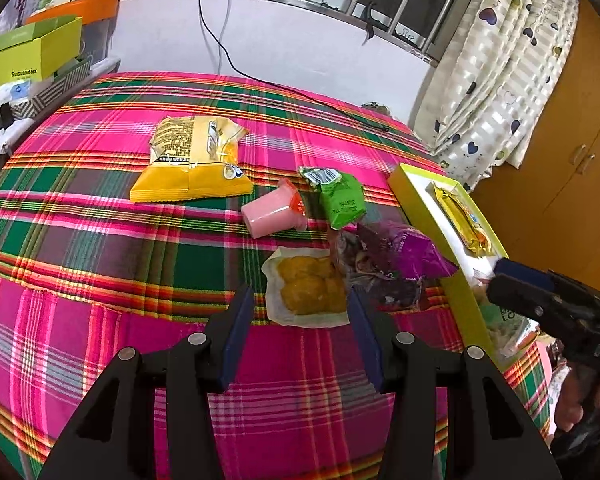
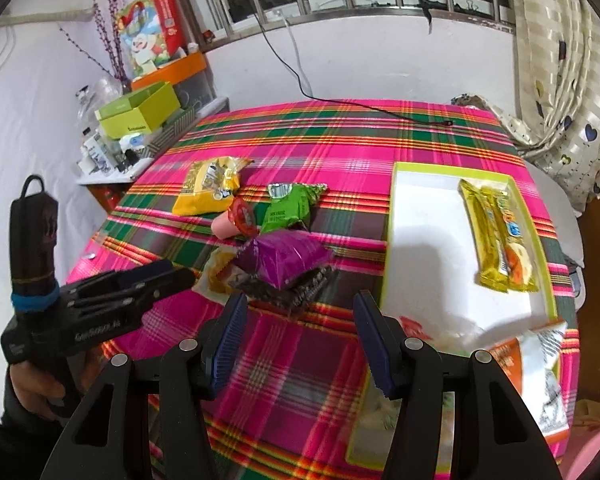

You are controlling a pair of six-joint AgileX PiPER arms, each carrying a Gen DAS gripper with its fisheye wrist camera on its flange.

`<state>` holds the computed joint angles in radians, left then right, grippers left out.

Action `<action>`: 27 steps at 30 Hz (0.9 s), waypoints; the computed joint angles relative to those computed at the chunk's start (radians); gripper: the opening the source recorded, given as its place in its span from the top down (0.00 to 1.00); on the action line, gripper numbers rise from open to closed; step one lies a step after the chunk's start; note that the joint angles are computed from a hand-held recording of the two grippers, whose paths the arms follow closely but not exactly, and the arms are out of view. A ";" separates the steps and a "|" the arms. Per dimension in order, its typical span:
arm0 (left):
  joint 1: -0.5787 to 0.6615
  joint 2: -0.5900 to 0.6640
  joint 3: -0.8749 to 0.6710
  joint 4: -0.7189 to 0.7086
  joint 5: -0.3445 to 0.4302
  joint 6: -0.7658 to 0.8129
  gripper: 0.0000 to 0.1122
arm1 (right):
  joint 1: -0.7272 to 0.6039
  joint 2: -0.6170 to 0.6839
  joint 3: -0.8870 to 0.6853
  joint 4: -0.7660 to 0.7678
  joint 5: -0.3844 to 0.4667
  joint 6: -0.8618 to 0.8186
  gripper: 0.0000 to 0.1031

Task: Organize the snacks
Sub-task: 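Grasp the purple snack bag with the right gripper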

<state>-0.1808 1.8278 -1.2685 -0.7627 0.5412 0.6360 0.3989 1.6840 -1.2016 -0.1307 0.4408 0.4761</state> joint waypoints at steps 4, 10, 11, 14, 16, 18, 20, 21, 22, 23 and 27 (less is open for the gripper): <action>0.024 -0.004 0.005 -0.045 0.007 0.052 0.56 | -0.005 0.073 -0.086 0.058 0.022 -0.079 0.47; 0.061 -0.003 0.000 -0.094 0.020 0.108 0.56 | -0.013 0.188 -0.257 0.115 0.113 -0.268 0.42; 0.066 -0.001 -0.002 -0.103 0.024 0.117 0.56 | -0.013 0.205 -0.283 0.102 0.130 -0.283 0.42; 0.078 0.004 -0.006 -0.126 0.035 0.141 0.56 | -0.046 0.272 -0.385 0.169 0.215 -0.437 0.41; 0.085 0.009 -0.012 -0.135 0.045 0.155 0.56 | -0.058 0.323 -0.458 0.175 0.287 -0.486 0.41; 0.090 0.014 -0.021 -0.140 0.054 0.164 0.56 | -0.068 0.363 -0.507 0.219 0.332 -0.550 0.41; 0.094 0.020 -0.033 -0.143 0.065 0.168 0.56 | -0.074 0.387 -0.530 0.258 0.360 -0.579 0.41; 0.097 0.025 -0.042 -0.141 0.070 0.170 0.56 | -0.074 0.395 -0.538 0.268 0.372 -0.585 0.41; 0.098 0.028 -0.051 -0.136 0.074 0.171 0.56 | -0.074 0.400 -0.541 0.292 0.383 -0.603 0.41; 0.098 0.030 -0.058 -0.134 0.078 0.173 0.56 | -0.072 0.400 -0.540 0.314 0.387 -0.621 0.41; 0.099 0.066 -0.126 -0.105 0.113 0.193 0.56 | -0.064 0.395 -0.540 0.367 0.392 -0.668 0.41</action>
